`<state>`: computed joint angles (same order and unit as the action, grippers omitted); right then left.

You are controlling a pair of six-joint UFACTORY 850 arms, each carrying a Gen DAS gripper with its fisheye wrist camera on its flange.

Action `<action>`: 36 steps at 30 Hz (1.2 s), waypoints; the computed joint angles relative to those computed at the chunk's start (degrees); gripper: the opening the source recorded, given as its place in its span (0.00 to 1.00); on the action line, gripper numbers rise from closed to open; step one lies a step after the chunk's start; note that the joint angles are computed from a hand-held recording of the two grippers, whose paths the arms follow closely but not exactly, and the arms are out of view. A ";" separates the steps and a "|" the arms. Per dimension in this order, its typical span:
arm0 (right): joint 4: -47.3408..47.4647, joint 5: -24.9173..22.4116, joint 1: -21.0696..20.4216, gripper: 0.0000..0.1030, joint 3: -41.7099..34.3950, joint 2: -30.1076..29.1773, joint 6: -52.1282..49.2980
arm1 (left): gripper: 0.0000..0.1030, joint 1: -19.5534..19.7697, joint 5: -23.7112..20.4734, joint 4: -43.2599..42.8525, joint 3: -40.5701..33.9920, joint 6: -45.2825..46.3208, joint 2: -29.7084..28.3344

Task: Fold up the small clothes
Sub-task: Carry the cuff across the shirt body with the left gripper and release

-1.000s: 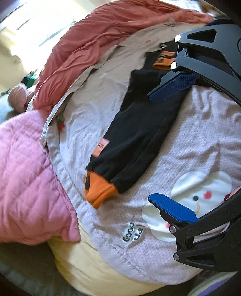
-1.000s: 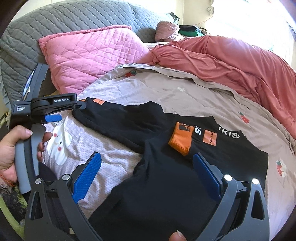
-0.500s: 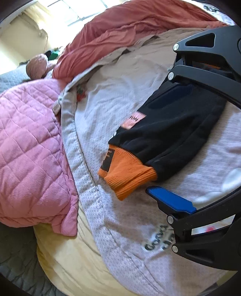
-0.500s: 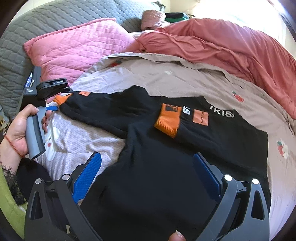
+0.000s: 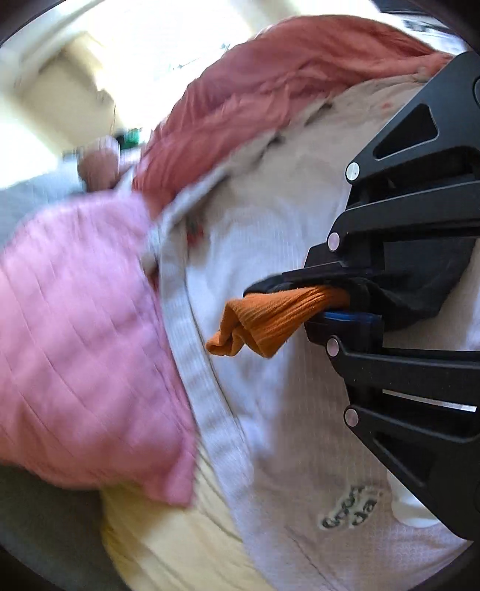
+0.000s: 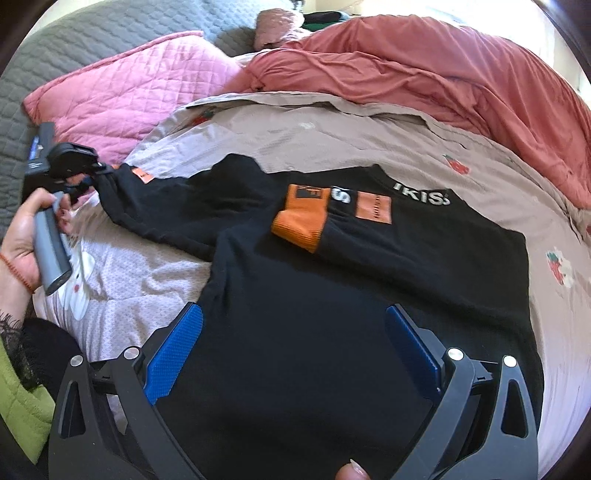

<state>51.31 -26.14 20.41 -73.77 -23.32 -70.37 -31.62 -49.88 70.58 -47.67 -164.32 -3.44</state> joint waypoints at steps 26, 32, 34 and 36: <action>-10.49 2.92 -12.46 0.96 -8.57 -5.35 26.59 | 0.06 -5.56 30.30 -10.34 -33.96 58.25 -28.37; -11.59 2.48 -12.33 0.96 -9.22 -5.97 28.43 | 0.23 -5.21 35.24 -25.03 -35.95 75.55 -30.10; -11.21 1.87 -12.36 0.96 -9.42 -6.15 28.48 | 0.27 -4.81 37.94 -30.88 -35.71 81.80 -29.82; -10.71 1.34 -12.39 0.96 -9.53 -6.28 28.12 | 0.31 -4.63 39.75 -32.22 -35.40 82.85 -29.34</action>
<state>40.61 -24.80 8.01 -83.30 -29.60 -42.25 -36.25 -10.12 38.36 -83.06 -81.48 -32.78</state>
